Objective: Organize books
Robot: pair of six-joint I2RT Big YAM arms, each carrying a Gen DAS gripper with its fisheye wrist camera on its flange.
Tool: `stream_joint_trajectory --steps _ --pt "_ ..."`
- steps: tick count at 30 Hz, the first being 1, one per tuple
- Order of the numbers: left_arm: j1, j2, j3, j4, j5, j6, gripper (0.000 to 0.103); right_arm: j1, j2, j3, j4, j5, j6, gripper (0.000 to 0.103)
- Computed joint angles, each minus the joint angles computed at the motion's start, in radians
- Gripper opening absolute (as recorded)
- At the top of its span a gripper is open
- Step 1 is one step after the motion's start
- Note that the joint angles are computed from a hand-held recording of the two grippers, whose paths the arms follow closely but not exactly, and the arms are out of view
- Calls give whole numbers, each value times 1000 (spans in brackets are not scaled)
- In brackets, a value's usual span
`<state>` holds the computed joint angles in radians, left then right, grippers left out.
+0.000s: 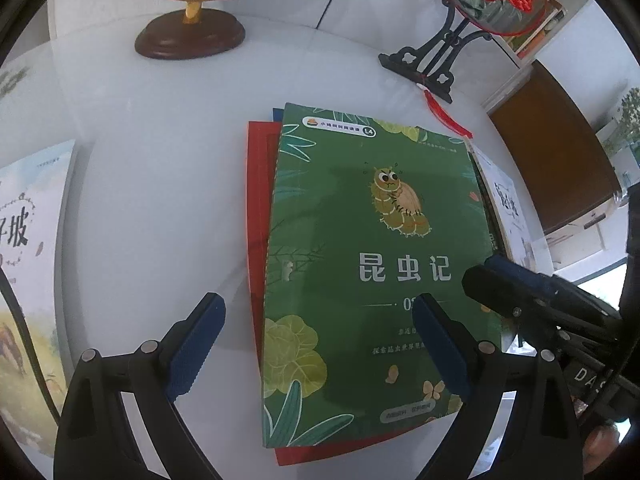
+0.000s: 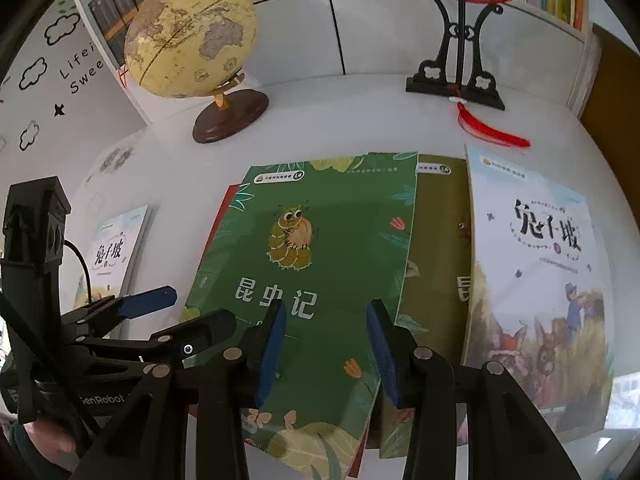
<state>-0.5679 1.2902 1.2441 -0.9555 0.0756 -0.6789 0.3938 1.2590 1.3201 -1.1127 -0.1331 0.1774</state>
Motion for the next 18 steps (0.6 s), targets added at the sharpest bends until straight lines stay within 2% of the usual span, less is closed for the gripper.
stream_joint_trajectory --steps 4,8,9,10,13,18 --pt "11 -13 -15 11 22 -2 94 -15 -2 -3 6 -68 25 42" --pt "11 -28 -37 6 39 -14 93 -30 0 -10 14 -233 32 42" --pt "8 -36 -46 8 38 -11 93 -28 -4 -14 19 -251 33 42" --pt "6 -39 -47 5 34 -12 93 -15 -7 -11 18 -228 27 42" --pt "11 -52 -53 19 29 -11 93 3 -16 -7 25 -85 38 42" --pt "32 -34 -43 29 61 18 93 -52 14 -5 62 -83 70 42"
